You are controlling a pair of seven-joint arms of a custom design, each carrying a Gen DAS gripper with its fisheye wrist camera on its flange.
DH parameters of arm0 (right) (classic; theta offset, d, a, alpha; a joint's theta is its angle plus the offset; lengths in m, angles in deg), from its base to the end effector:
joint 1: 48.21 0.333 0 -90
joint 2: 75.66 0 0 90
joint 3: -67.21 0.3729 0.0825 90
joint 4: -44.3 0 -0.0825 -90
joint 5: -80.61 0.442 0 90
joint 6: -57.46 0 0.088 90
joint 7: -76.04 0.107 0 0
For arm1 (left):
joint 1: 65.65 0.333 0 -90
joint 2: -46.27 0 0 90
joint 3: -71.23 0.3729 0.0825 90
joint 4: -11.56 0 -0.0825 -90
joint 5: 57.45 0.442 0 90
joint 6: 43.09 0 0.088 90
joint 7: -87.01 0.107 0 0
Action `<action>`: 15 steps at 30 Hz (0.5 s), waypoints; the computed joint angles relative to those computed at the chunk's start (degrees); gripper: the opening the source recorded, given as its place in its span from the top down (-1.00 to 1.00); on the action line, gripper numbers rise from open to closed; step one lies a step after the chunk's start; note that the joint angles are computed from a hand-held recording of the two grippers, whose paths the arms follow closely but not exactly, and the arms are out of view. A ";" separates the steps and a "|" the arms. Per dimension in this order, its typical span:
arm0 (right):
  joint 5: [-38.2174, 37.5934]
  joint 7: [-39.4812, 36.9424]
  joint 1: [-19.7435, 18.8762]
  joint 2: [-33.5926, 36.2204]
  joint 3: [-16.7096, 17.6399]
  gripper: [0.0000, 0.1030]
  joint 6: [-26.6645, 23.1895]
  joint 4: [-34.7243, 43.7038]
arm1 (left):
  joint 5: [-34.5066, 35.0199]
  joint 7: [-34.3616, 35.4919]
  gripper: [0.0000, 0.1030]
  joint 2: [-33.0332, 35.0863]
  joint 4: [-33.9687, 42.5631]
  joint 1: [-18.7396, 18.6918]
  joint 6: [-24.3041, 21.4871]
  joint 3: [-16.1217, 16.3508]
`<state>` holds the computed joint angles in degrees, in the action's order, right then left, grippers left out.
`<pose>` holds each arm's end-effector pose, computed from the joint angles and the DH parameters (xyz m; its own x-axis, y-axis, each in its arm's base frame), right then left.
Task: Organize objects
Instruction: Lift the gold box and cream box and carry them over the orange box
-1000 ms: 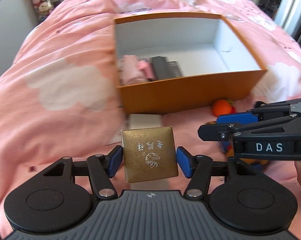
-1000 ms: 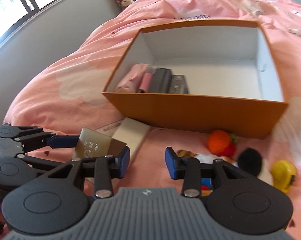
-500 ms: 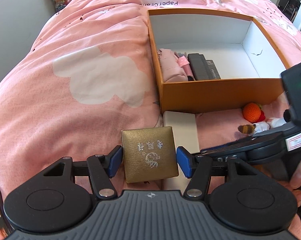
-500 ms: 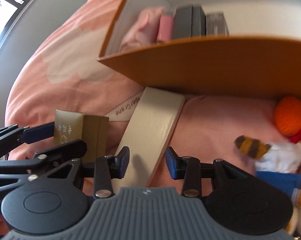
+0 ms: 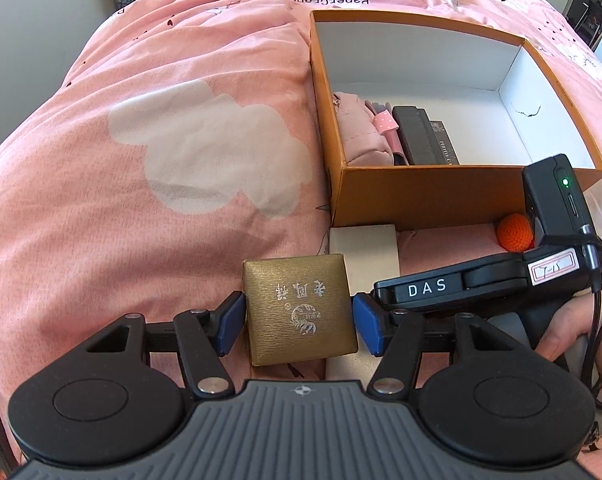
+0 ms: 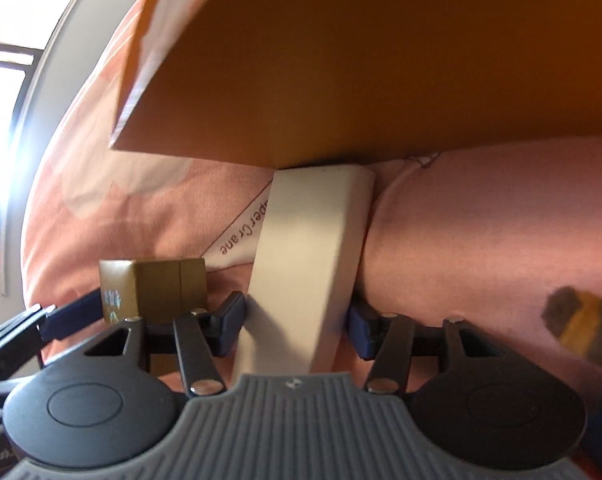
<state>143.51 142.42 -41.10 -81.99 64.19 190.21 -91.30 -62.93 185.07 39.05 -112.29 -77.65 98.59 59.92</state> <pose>0.5336 0.0547 0.4033 -0.1627 -0.6687 -0.7255 -0.9502 0.3042 -0.0673 0.5428 -0.2378 0.5278 -0.4704 -0.8824 0.0013 -0.7994 0.4255 -0.4241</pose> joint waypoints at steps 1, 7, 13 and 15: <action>0.53 -0.29 0.04 -0.18 -0.01 0.04 -0.05 -0.20 | 0.09 -0.05 -0.32 -0.04 -0.05 0.00 0.06 -0.02; -4.97 2.11 0.64 -3.69 0.43 0.25 1.42 -1.53 | 0.24 0.23 -0.32 -0.52 -0.58 -0.10 0.51 -0.01; -8.67 3.24 1.57 -9.62 -0.74 0.41 1.67 -3.35 | -0.22 0.60 -0.32 -1.14 -0.95 -0.39 0.87 -0.04; -10.12 3.65 1.95 -11.89 -0.93 0.42 2.45 -4.19 | -1.04 1.27 -0.32 -1.53 -1.12 -0.62 0.95 0.08</action>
<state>133.39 146.06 -39.15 -93.88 63.26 192.66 -95.49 -63.97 186.34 37.52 -113.42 -78.28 99.54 60.00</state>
